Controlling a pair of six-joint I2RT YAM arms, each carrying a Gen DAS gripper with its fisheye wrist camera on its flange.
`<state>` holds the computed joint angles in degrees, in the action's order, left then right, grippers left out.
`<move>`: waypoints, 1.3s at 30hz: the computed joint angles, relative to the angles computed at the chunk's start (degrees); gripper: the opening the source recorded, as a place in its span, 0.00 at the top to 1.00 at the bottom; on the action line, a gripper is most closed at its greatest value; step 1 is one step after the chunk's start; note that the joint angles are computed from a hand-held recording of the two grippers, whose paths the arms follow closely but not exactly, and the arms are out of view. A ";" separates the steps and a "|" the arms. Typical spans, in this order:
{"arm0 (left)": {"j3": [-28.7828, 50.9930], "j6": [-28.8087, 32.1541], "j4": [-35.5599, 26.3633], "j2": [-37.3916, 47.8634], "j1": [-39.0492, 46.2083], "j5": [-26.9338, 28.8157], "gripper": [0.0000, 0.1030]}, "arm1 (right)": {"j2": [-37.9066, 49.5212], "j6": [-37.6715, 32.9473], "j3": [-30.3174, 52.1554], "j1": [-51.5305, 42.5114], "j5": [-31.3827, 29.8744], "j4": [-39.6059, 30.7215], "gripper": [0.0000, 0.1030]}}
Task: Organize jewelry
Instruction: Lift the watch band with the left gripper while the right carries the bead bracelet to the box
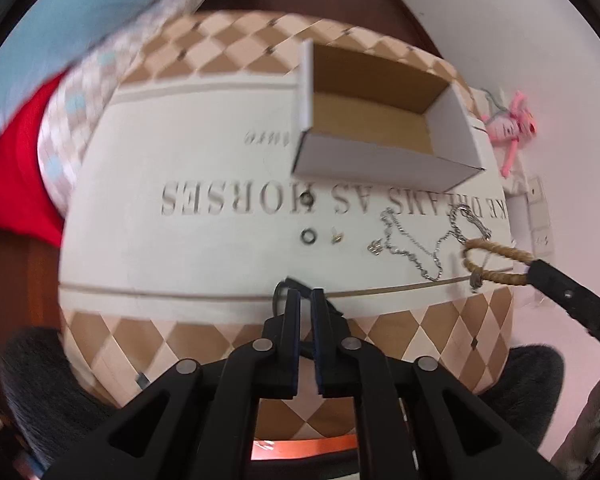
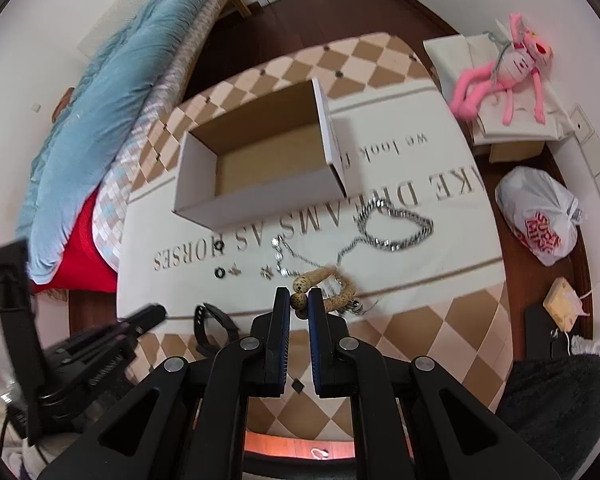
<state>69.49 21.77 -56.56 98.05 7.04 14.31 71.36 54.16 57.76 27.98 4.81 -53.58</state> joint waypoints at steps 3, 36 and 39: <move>-1.12 -3.11 -0.52 4.23 1.37 -1.35 0.95 | -0.58 -0.04 -0.99 -0.95 0.32 0.48 0.91; -6.06 3.04 5.13 -4.68 -1.17 0.55 0.98 | -4.56 6.07 -10.13 1.41 -0.34 3.23 0.91; -2.08 3.78 2.28 -6.27 -0.35 2.70 0.98 | -4.40 3.65 -5.27 0.89 -0.19 1.46 0.91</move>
<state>67.40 25.55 -54.29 91.79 6.70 17.01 66.95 57.80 52.48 28.87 4.62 -52.12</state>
